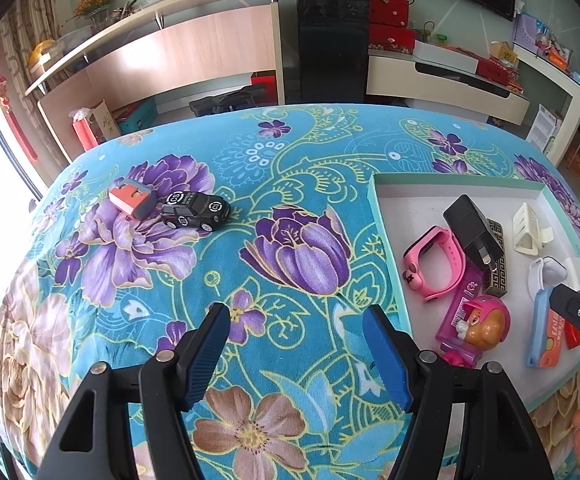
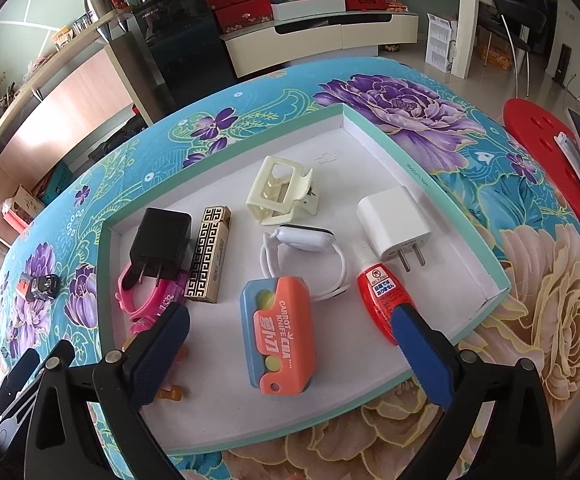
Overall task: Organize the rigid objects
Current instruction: 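Move both tools back toward the pink block and black toy car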
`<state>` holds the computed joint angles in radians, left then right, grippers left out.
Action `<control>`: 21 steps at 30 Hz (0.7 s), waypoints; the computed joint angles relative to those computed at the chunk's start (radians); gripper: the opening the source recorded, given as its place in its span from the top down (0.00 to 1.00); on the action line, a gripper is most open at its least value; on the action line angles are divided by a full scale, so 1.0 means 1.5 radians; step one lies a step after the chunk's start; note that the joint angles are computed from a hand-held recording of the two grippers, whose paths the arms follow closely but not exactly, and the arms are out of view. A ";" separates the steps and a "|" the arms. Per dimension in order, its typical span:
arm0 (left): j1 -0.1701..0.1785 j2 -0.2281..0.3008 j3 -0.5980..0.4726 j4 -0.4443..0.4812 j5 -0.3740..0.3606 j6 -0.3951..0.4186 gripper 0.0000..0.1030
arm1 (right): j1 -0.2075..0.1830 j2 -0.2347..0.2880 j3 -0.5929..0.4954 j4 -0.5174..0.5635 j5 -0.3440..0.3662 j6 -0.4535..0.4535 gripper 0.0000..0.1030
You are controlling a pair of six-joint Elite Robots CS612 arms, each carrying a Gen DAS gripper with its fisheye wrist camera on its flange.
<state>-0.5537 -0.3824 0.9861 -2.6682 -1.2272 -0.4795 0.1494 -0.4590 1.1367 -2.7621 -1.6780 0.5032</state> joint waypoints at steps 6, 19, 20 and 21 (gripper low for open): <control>0.009 -0.007 0.013 0.009 0.016 -0.043 0.30 | 0.007 0.002 -0.006 -0.012 0.012 -0.031 0.02; 0.030 -0.033 0.059 0.021 0.057 -0.139 0.30 | 0.034 0.015 -0.037 -0.018 0.049 -0.118 0.02; 0.031 -0.035 0.062 0.022 0.059 -0.146 0.29 | 0.037 0.016 -0.039 -0.019 0.051 -0.125 0.02; 0.033 -0.036 0.065 0.022 0.061 -0.152 0.27 | 0.039 0.017 -0.041 -0.020 0.053 -0.131 0.02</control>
<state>-0.5049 -0.4369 1.0835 -2.6350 -1.1353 -0.7071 0.2079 -0.4336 1.0748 -2.7920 -1.5986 0.3063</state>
